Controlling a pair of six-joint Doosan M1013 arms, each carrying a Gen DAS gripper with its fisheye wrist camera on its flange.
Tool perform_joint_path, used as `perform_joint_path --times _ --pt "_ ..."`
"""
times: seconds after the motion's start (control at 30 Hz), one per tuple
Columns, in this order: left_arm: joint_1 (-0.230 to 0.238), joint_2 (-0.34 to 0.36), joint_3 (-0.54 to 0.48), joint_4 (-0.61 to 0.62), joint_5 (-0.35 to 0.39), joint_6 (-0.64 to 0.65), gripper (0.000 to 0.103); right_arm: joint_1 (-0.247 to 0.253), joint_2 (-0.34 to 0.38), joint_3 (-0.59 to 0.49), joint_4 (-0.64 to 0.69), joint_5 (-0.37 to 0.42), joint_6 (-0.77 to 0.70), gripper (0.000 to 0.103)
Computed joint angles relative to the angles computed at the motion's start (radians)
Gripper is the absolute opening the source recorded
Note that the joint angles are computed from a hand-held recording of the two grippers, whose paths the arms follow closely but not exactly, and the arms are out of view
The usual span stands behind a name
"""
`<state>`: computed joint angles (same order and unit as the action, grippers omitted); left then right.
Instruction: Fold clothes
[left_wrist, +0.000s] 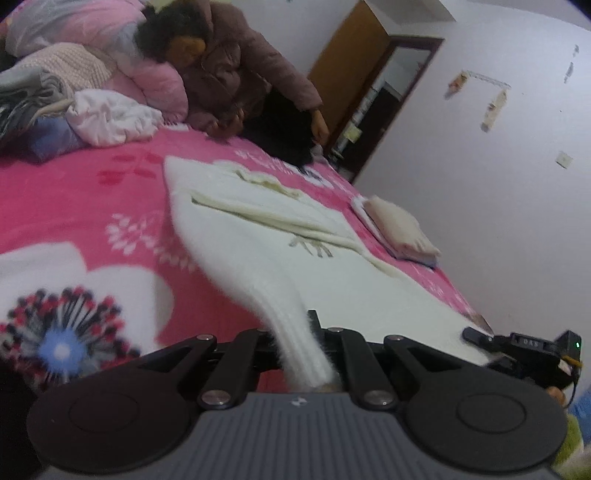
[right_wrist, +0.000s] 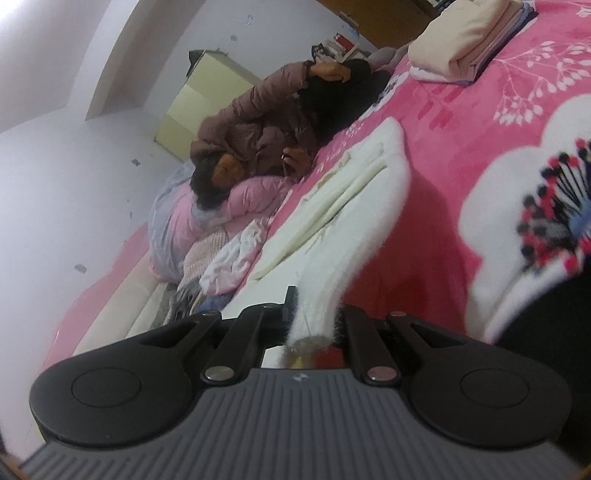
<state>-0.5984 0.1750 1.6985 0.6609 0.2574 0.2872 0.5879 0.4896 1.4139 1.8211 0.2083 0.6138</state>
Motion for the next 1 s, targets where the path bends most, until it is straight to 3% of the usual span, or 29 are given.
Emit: perform_joint_path --times 0.1,0.27,0.37,0.57,0.73,1.0 --pt "0.001 -0.04 0.039 -0.09 -0.025 0.069 0.006 0.016 -0.044 0.04 -0.173 -0.014 0.16 0.003" --pt "-0.017 -0.086 0.08 -0.038 -0.021 -0.023 0.007 0.048 -0.099 0.085 -0.388 -0.033 0.406 0.003" --pt "-0.025 -0.087 0.092 0.039 -0.022 -0.114 0.007 0.054 -0.099 0.088 -0.361 -0.034 0.394 0.003" --pt "-0.01 -0.06 0.085 0.07 -0.068 -0.168 0.007 0.046 -0.075 0.067 -0.305 -0.007 0.376 0.003" --pt "0.005 -0.036 0.056 0.233 -0.087 -0.313 0.007 0.037 -0.056 0.034 -0.309 0.002 0.369 0.003" --pt "0.04 0.012 -0.002 0.61 -0.108 -0.668 0.007 0.021 -0.013 -0.043 -0.207 0.017 0.211 0.003"
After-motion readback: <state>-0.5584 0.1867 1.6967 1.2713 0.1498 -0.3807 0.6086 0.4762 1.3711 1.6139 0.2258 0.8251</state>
